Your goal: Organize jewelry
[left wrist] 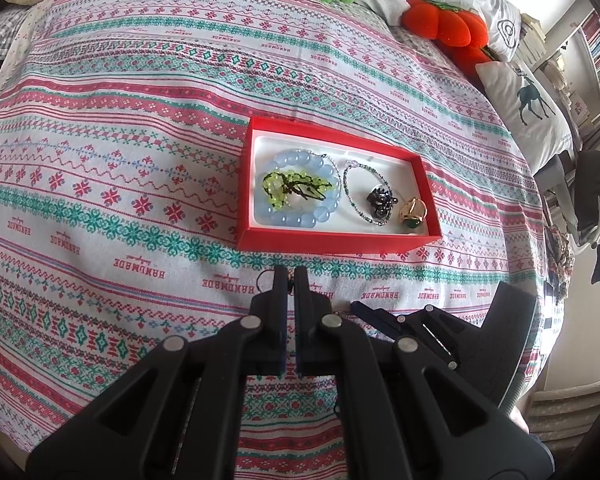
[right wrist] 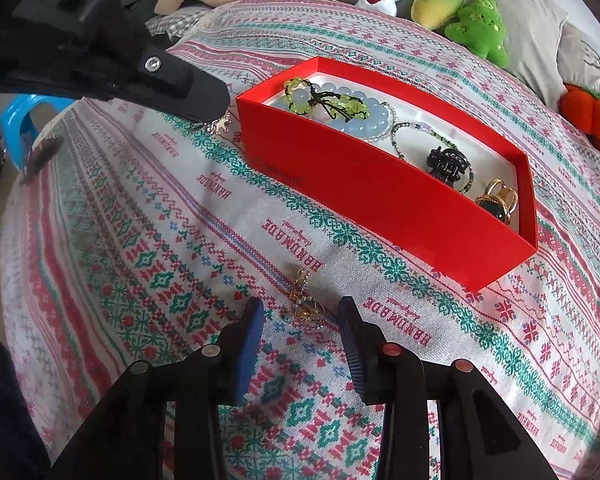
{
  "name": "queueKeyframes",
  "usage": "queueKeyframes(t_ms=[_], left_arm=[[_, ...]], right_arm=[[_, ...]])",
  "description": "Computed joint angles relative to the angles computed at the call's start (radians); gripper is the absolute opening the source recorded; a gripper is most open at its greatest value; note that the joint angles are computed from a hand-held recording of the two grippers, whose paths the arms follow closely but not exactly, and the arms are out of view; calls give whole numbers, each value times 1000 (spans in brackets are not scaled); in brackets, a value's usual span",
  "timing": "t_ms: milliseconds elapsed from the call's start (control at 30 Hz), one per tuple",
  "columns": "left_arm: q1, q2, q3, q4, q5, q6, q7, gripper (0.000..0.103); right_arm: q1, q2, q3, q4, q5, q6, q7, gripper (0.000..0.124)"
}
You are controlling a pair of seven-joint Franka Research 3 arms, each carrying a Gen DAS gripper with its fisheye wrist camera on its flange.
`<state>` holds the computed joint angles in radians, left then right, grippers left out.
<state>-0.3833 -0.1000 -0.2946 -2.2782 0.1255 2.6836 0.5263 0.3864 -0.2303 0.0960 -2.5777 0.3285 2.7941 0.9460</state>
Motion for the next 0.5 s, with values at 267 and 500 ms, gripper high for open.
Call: queueKeyframes(t_ms=[267,500], left_arm=[[0,-14,1,-11,2,3,-8,3],[2,-27,3,-18,4,3,-11,3]], right_arm=[[-4,-49,17,-35,-34,-1,13,15],[58,-128,-88,-24,142,-61,-87,15]])
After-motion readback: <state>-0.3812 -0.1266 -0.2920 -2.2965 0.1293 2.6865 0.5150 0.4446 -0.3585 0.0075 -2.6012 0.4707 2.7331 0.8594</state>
